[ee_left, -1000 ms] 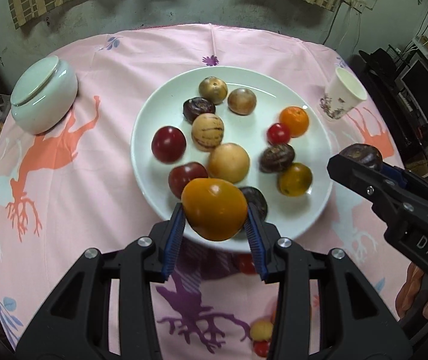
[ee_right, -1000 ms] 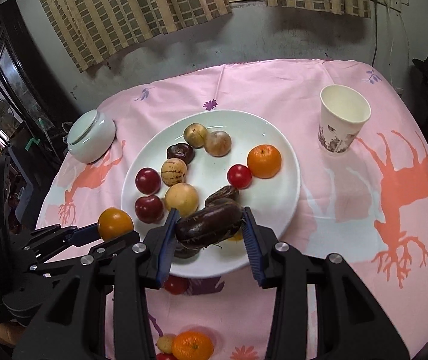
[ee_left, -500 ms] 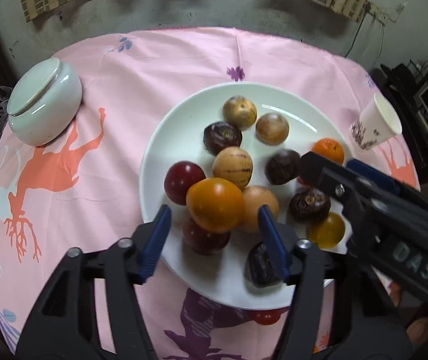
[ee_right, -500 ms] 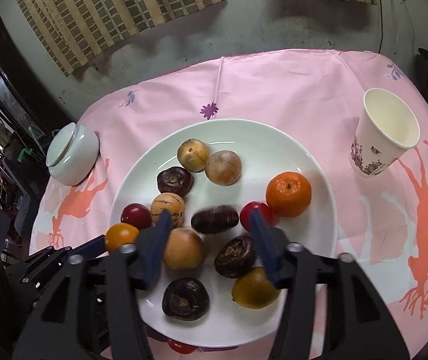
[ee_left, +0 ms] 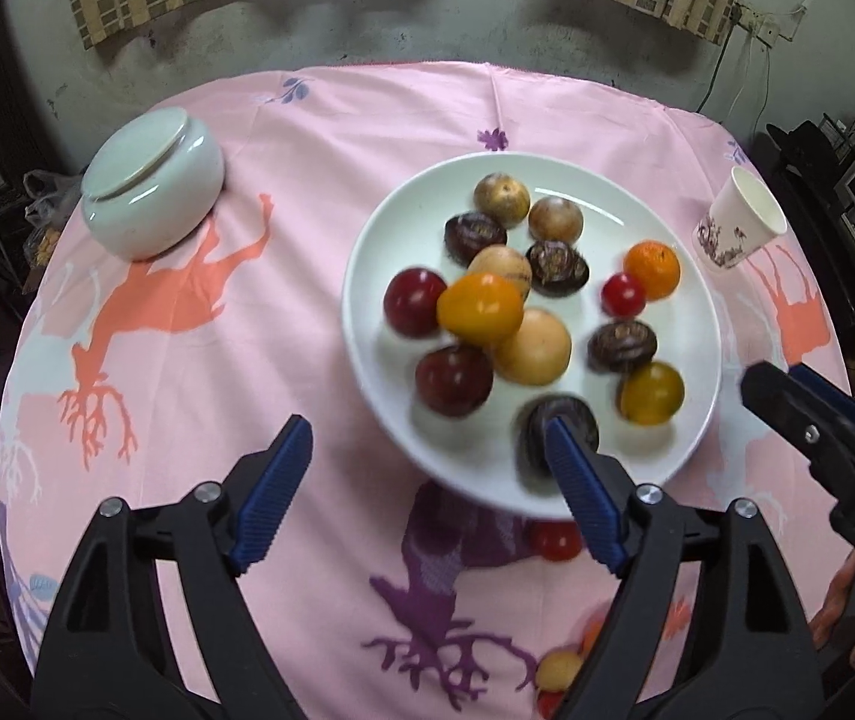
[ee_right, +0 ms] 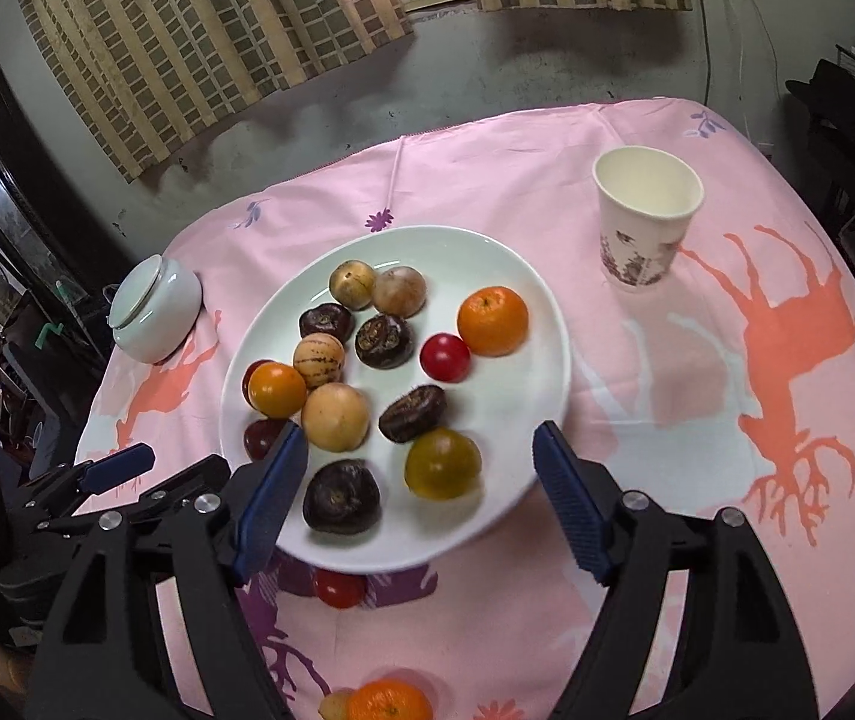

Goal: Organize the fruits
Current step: 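Open both tools over the plate to release the tomato and mangosteen, then move both open tools back to the loose fruits on the cloth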

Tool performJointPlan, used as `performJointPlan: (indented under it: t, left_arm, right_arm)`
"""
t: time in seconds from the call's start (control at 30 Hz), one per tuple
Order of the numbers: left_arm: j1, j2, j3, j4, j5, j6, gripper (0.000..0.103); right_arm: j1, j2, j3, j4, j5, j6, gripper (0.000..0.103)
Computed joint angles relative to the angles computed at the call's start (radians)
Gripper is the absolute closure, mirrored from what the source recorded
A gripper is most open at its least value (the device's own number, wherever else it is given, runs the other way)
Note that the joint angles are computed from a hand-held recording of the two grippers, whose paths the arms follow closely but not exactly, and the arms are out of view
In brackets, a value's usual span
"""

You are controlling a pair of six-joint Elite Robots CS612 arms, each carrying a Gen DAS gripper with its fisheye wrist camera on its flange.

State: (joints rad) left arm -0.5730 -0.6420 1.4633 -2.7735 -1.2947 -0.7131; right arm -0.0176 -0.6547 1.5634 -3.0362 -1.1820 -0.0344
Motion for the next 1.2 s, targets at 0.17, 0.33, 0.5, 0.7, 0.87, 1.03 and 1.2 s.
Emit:
performJointPlan:
  t: [0.17, 0.33, 0.5, 0.7, 0.87, 1.03, 1.2]
  left_arm:
    - [-0.019, -0.044, 0.086, -0.035, -0.005, -0.042, 0.018]
    - [-0.041, -0.084, 0.168, -0.063, -0.017, -0.076, 0.017]
    - [-0.065, -0.117, 0.247, -0.085, -0.022, -0.107, 0.016]
    - [-0.088, -0.14, 0.314, -0.081, -0.043, -0.134, 0.016]
    - [-0.1, -0.147, 0.345, -0.066, -0.062, -0.142, 0.016]
    - [-0.109, -0.151, 0.362, -0.062, -0.074, -0.142, 0.016]
    - [-0.112, -0.15, 0.364, -0.062, -0.084, -0.138, 0.016]
  right_arm:
    - [-0.018, -0.054, 0.114, -0.003, -0.01, -0.024, 0.019]
    - [-0.036, -0.095, 0.212, 0.033, -0.015, -0.04, 0.019]
    - [-0.044, -0.129, 0.282, 0.022, -0.037, -0.057, 0.019]
    - [-0.047, -0.158, 0.336, -0.004, -0.031, -0.083, 0.019]
    - [-0.046, -0.169, 0.369, -0.005, -0.042, -0.11, 0.012]
    - [-0.052, -0.177, 0.391, 0.016, -0.039, -0.146, 0.012]
    - [-0.097, -0.187, 0.408, -0.018, -0.017, -0.093, 0.012]
